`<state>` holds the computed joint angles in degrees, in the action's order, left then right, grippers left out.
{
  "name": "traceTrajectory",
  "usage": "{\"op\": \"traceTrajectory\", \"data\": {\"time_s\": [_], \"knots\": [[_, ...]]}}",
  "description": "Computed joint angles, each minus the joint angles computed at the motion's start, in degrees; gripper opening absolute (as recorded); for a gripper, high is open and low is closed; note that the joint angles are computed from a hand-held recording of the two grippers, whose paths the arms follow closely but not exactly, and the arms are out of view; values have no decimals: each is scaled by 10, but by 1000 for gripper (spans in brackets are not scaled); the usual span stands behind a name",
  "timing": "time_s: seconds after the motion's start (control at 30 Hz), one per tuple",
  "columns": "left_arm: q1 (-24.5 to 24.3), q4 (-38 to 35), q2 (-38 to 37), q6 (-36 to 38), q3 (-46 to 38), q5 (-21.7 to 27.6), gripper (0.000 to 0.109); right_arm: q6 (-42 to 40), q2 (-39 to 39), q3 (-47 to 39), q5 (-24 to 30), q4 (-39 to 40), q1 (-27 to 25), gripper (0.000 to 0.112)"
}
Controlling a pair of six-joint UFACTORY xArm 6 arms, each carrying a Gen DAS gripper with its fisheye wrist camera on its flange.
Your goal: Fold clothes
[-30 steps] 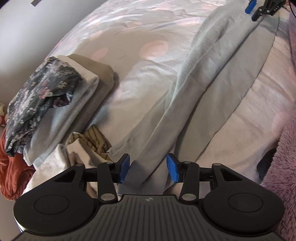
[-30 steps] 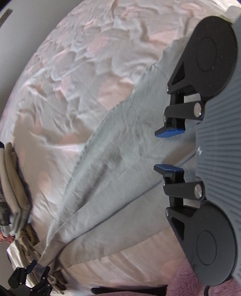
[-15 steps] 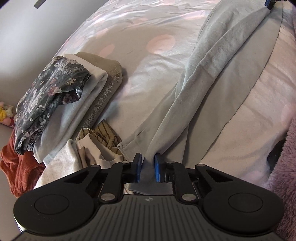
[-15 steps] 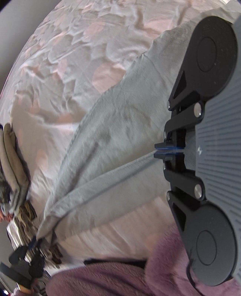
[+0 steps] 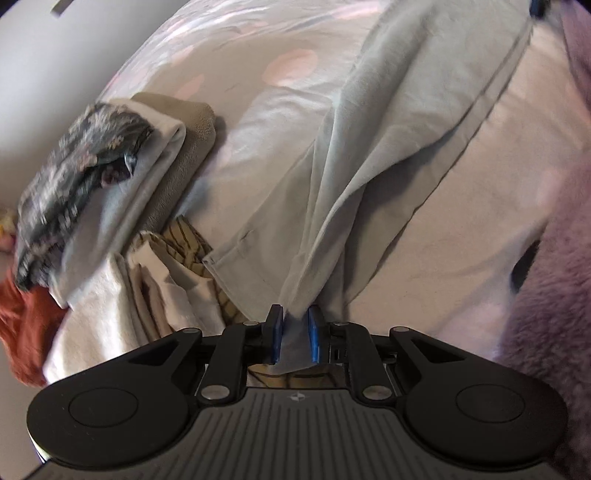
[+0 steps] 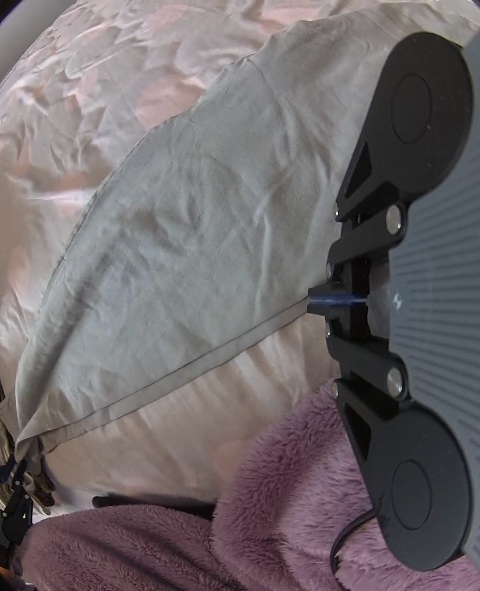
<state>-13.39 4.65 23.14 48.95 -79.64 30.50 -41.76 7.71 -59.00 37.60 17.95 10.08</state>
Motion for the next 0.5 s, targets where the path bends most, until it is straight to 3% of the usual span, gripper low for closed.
{"op": "traceTrajectory", "data": {"time_s": [0.1, 0.2, 0.27, 0.4, 0.5], "knots": [[11, -118, 6, 42, -47, 95, 13, -3, -22, 25, -43, 32, -2, 8], [24, -193, 12, 59, -86, 160, 15, 23, -44, 49, -100, 62, 2, 21], [28, -222, 15, 57, -100, 168, 17, 50, -49, 58, -143, 71, 6, 31], [41, -298, 31, 45, -138, 179, 24, 137, -38, 64, -234, 58, 22, 35], [39, -286, 48, -6, -156, 153, 30, 259, -20, 62, -269, -43, 22, 36]]}}
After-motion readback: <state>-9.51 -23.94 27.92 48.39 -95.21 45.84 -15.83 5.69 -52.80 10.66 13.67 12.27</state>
